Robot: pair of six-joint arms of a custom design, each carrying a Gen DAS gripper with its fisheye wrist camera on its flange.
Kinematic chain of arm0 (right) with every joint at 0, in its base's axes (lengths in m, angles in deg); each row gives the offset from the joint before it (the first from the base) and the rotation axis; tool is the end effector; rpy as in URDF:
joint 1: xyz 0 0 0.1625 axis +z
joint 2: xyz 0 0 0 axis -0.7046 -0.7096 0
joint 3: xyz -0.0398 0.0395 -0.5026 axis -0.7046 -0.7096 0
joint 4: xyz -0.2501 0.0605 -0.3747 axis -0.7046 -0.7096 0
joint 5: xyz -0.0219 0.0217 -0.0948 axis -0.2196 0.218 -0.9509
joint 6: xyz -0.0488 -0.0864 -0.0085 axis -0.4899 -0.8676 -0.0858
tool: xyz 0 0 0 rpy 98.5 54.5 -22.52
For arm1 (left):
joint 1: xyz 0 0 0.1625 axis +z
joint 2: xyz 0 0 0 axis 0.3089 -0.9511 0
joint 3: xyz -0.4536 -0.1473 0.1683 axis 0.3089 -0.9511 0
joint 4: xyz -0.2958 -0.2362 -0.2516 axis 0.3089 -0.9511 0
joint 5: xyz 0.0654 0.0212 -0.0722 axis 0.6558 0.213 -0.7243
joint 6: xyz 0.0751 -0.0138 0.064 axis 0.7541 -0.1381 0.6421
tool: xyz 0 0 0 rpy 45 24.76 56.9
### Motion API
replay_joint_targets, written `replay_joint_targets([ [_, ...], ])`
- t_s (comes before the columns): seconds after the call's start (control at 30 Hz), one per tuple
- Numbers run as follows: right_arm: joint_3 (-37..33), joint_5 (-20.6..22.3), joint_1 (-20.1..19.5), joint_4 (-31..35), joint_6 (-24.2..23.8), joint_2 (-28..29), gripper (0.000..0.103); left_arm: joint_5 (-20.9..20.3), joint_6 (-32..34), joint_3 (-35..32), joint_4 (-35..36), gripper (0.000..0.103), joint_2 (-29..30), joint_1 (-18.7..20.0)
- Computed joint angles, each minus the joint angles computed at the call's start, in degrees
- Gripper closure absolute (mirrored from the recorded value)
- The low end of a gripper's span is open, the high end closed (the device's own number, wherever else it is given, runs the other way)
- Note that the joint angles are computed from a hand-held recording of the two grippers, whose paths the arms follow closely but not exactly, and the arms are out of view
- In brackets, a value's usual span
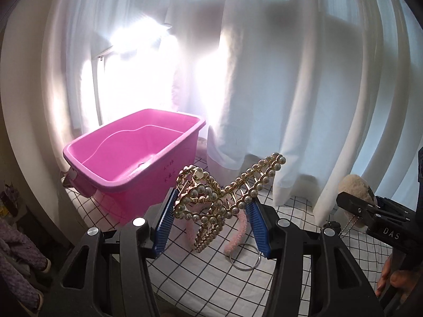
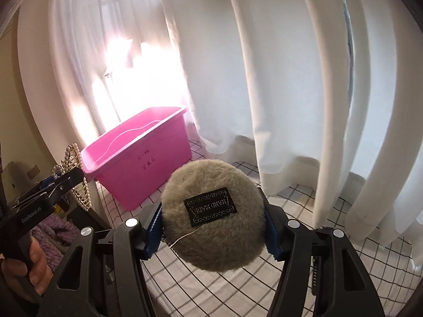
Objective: Organize jewelry
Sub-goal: 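Lift and carry the pearl clip and pom-pom with both tools over the tub, then open both tools to drop the pearl clip and pom-pom into the tub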
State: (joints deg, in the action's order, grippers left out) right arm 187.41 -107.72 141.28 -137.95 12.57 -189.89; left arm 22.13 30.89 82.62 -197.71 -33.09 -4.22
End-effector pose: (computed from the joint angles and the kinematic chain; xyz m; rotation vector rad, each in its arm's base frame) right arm 0.1009 -0.1980 0.3455 0.1476 -2.1145 1.2934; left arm -0.3996 -0.3058 0.0862 1.0977 2.4068 -1.0156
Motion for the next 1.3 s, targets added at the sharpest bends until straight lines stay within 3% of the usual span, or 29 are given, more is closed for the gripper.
replay_joint_targets([
  [0.1,-4.6,-0.8,2.9,-6.9,2.1,12.3,0.043,-1.8,9.0,-3.1,-2.5,0.052,0.0,5.6],
  [0.2,-10.6,-2.3,5.2,-8.9,2.9,21.4,0.043,-4.8,15.9,-7.0,-2.5,0.052,-0.2,11.5],
  [0.33,-18.4,-1.7,6.5,-8.3,4.9,29.0,0.043,-6.3,24.4,-11.9,-1.0,0.052,-0.5,17.5],
  [0.47,-26.0,-2.2,7.0,-4.9,5.2,35.0,0.043,-9.2,28.3,-17.2,3.3,0.052,-0.2,23.0],
  [0.8,-39.9,-1.3,5.7,14.4,7.3,40.6,0.043,-14.1,23.6,-27.7,18.2,0.052,2.7,30.6],
  [1.03,-45.4,-3.2,3.5,25.9,10.1,43.5,0.043,-13.7,19.1,-32.0,28.7,0.052,4.2,33.1],
  [1.3,-49.1,-5.4,2.1,34.0,12.8,45.4,0.043,-13.3,18.2,-34.3,33.3,0.052,5.1,34.6],
])
